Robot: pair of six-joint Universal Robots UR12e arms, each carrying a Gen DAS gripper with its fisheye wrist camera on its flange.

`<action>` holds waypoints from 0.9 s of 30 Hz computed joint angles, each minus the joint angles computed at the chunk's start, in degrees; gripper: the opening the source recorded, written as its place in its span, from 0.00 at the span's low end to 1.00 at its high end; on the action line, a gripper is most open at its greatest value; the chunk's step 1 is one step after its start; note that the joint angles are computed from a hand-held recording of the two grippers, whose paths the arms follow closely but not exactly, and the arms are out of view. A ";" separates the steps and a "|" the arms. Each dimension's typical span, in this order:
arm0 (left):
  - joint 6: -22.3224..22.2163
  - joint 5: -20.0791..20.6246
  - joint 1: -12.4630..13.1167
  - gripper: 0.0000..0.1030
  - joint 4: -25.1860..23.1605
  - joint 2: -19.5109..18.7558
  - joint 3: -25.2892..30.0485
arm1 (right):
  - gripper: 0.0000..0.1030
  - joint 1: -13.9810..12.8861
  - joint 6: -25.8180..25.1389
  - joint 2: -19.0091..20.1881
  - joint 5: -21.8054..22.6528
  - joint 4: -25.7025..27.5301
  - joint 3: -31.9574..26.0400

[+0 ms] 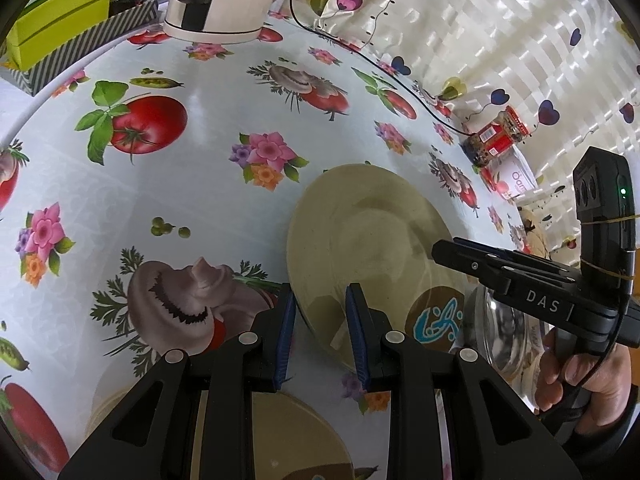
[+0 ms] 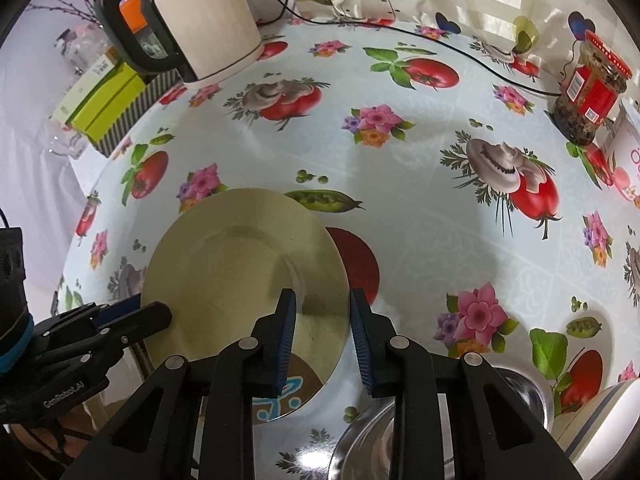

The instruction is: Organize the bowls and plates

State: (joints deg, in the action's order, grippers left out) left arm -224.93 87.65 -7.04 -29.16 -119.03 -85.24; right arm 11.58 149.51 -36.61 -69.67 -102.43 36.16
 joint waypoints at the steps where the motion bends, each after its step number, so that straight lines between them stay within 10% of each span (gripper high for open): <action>1: -0.01 0.11 -0.02 0.26 0.05 0.14 -0.13 | 0.26 0.00 0.02 -0.26 0.18 -0.30 0.38; 27: -1.66 4.35 -1.09 0.26 1.14 5.50 -5.57 | 0.26 0.34 -1.13 -7.60 2.57 -5.58 11.47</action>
